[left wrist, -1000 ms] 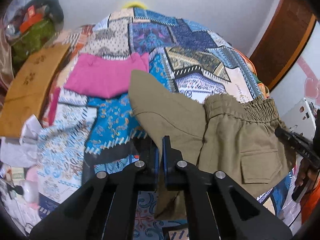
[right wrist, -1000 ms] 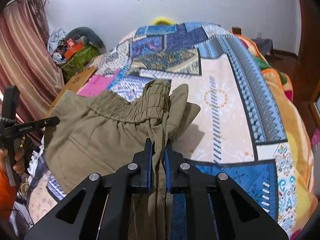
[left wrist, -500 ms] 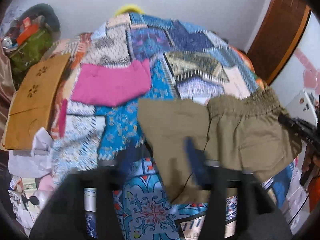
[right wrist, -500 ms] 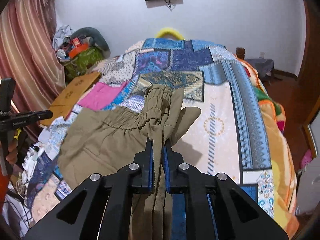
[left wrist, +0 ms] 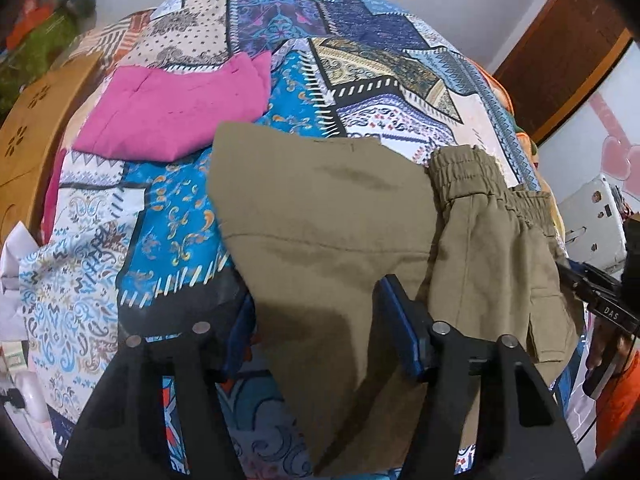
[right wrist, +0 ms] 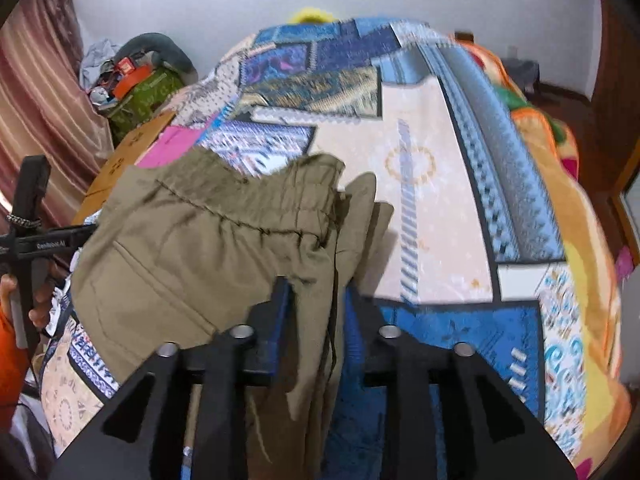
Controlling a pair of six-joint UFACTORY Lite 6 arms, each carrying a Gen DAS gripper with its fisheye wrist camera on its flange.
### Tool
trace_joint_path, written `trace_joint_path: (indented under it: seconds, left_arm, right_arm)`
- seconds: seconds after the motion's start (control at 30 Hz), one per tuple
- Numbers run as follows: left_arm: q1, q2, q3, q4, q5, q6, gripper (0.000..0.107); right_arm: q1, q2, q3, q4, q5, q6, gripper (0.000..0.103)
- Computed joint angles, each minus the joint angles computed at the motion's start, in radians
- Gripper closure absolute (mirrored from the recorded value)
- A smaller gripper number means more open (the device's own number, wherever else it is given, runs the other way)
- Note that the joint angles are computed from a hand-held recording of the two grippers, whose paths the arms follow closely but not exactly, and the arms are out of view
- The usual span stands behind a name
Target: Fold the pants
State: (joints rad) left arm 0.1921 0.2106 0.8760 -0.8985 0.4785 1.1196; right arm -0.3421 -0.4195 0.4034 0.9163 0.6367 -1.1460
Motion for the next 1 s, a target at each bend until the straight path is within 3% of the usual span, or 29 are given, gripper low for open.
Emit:
trace_joint_path:
  seconds: [0.03, 0.07, 0.2, 0.3, 0.37, 0.47, 0.5, 0.63, 0.77, 1.0]
  left_arm:
    - [-0.002, -0.004, -0.002, -0.002, -0.002, 0.006, 0.052]
    - [-0.003, -0.004, -0.002, -0.009, 0.002, 0.014, 0.053]
    - [-0.004, 0.005, 0.002, -0.031, 0.006, 0.045, 0.062]
    - [-0.005, 0.013, 0.013, -0.035, 0.007, 0.042, 0.073]
    - [-0.015, 0.003, 0.009, -0.036, -0.003, 0.034, 0.08]
    - [-0.061, -0.039, -0.017, -0.007, -0.078, -0.015, 0.095]
    - [-0.078, -0.059, -0.025, 0.018, -0.101, -0.044, 0.097]
    - [-0.128, -0.148, -0.061, 0.111, -0.168, -0.14, 0.103]
    - [-0.154, -0.23, -0.058, 0.262, -0.17, -0.274, 0.103]
    - [-0.098, -0.331, 0.005, 0.292, -0.131, -0.292, 0.103]
  right_arm:
    - [-0.013, 0.03, 0.008, -0.006, 0.007, 0.013, 0.056]
    - [-0.026, 0.062, 0.016, -0.006, 0.012, 0.024, 0.053]
    - [-0.088, 0.144, 0.022, 0.088, 0.031, -0.091, 0.041]
    - [-0.112, 0.259, 0.054, 0.157, 0.074, -0.165, 0.039]
    - [-0.113, 0.284, 0.063, 0.181, 0.089, -0.203, 0.043]
    - [-0.115, 0.313, 0.077, 0.199, 0.132, -0.231, 0.064]
    - [-0.115, 0.313, 0.078, 0.201, 0.145, -0.234, 0.072]
    - [-0.069, 0.204, 0.047, 0.174, 0.084, -0.21, 0.086]
    - [0.014, 0.006, 0.021, 0.096, 0.02, -0.12, 0.088]
    - [0.151, -0.079, 0.134, 0.016, -0.029, 0.048, 0.089]
